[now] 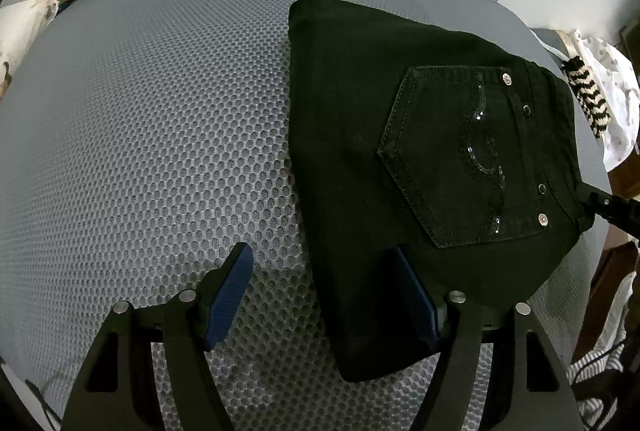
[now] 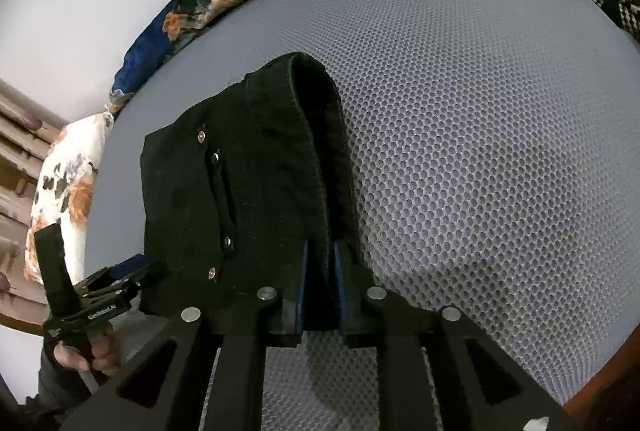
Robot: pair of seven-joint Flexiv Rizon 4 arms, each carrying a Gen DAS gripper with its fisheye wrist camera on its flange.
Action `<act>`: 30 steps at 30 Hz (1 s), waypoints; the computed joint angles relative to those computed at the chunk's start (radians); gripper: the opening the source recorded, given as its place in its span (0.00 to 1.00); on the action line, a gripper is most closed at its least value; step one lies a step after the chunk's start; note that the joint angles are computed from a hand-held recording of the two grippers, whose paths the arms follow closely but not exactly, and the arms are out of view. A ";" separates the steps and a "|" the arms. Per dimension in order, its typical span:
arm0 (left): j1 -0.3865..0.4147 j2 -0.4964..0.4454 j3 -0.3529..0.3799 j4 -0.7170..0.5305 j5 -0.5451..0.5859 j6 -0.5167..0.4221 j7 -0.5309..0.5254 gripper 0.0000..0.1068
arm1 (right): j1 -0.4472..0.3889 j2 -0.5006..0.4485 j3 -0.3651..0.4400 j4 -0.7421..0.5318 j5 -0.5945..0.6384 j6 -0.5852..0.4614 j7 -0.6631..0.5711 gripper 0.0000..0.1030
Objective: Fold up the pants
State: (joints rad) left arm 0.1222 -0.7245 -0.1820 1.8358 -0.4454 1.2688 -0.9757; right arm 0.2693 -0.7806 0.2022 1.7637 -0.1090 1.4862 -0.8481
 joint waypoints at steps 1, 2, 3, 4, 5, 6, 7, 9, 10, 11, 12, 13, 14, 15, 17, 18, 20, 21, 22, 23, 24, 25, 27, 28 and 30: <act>-0.003 0.000 0.003 -0.001 0.001 0.000 -0.004 0.68 | 0.008 0.000 -0.010 -0.001 0.001 0.000 0.007 0.15; -0.014 -0.005 0.009 -0.010 0.005 0.000 -0.015 0.69 | 0.009 -0.001 -0.011 -0.002 -0.001 0.000 0.007 0.15; -0.014 -0.003 0.011 -0.009 0.007 0.002 -0.017 0.70 | 0.019 0.002 -0.025 -0.002 -0.008 -0.005 0.010 0.17; -0.015 -0.003 0.013 -0.010 0.009 0.001 -0.019 0.70 | 0.037 0.005 -0.047 -0.002 -0.016 -0.013 0.019 0.22; -0.016 -0.003 0.014 -0.011 0.011 -0.001 -0.022 0.70 | 0.072 0.012 -0.091 0.002 -0.031 -0.025 0.037 0.27; -0.014 0.000 0.014 -0.008 0.013 0.000 -0.023 0.70 | 0.086 0.016 -0.111 0.006 -0.044 -0.032 0.045 0.33; -0.015 0.002 0.016 -0.006 0.016 0.003 -0.023 0.70 | 0.102 0.019 -0.134 0.007 -0.059 -0.043 0.052 0.37; -0.023 0.001 0.024 -0.011 0.025 0.008 -0.030 0.70 | 0.095 0.019 -0.129 0.002 -0.074 -0.055 0.048 0.38; -0.024 0.002 0.026 -0.012 0.029 0.010 -0.032 0.70 | 0.083 0.018 -0.118 -0.004 -0.079 -0.060 0.038 0.38; -0.024 0.001 0.027 -0.013 0.032 0.013 -0.032 0.70 | 0.077 0.017 -0.112 -0.011 -0.082 -0.064 0.034 0.38; -0.024 0.003 0.029 -0.012 0.035 0.017 -0.034 0.70 | 0.071 0.016 -0.107 -0.019 -0.085 -0.066 0.027 0.40; -0.022 0.003 0.028 -0.012 0.036 0.022 -0.034 0.70 | 0.070 0.015 -0.107 -0.024 -0.089 -0.065 0.022 0.45; -0.020 0.003 0.027 -0.012 0.037 0.027 -0.035 0.70 | 0.072 0.014 -0.112 -0.028 -0.092 -0.064 0.022 0.49; -0.008 0.011 0.021 0.001 0.035 0.033 -0.027 0.70 | 0.077 0.013 -0.119 -0.033 -0.097 -0.063 0.022 0.56; 0.004 0.013 0.015 0.001 0.029 0.028 -0.025 0.70 | 0.069 0.002 -0.113 -0.050 -0.104 -0.057 0.008 0.58; 0.011 0.012 0.009 -0.001 0.023 0.026 -0.023 0.70 | 0.049 -0.007 -0.088 -0.065 -0.101 -0.066 -0.012 0.58; 0.024 0.012 -0.002 -0.005 0.011 0.008 -0.017 0.70 | -0.005 -0.033 -0.019 -0.103 -0.081 -0.086 -0.062 0.58; 0.040 0.012 -0.020 -0.005 -0.004 -0.001 -0.005 0.70 | -0.025 -0.044 0.008 -0.118 -0.068 -0.092 -0.085 0.58; 0.049 0.012 -0.029 -0.006 -0.016 -0.009 0.003 0.70 | -0.048 -0.055 0.039 -0.131 -0.054 -0.100 -0.111 0.58; 0.056 0.012 -0.036 -0.008 -0.028 -0.022 0.010 0.70 | -0.071 -0.066 0.068 -0.146 -0.038 -0.114 -0.138 0.58; 0.061 0.011 -0.040 -0.011 -0.039 -0.036 0.016 0.70 | -0.091 -0.076 0.092 -0.158 -0.020 -0.119 -0.164 0.58; 0.070 0.010 -0.047 -0.014 -0.054 -0.049 0.024 0.70 | -0.105 -0.082 0.111 -0.164 -0.002 -0.121 -0.187 0.58; 0.089 0.008 -0.066 -0.018 -0.088 -0.077 0.049 0.70 | -0.161 -0.107 0.180 -0.191 0.042 -0.143 -0.252 0.58; 0.104 0.007 -0.079 -0.020 -0.111 -0.097 0.068 0.70 | -0.182 -0.117 0.205 -0.199 0.063 -0.146 -0.281 0.58; 0.118 0.002 -0.092 -0.029 -0.153 -0.131 0.095 0.70 | -0.233 -0.143 0.269 -0.218 0.108 -0.154 -0.349 0.58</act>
State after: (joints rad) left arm 0.2401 -0.7224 -0.2738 1.8072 -0.5988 1.1380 -0.8808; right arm 0.0359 -0.9236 0.4710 1.5456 -0.0010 1.3324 -1.1967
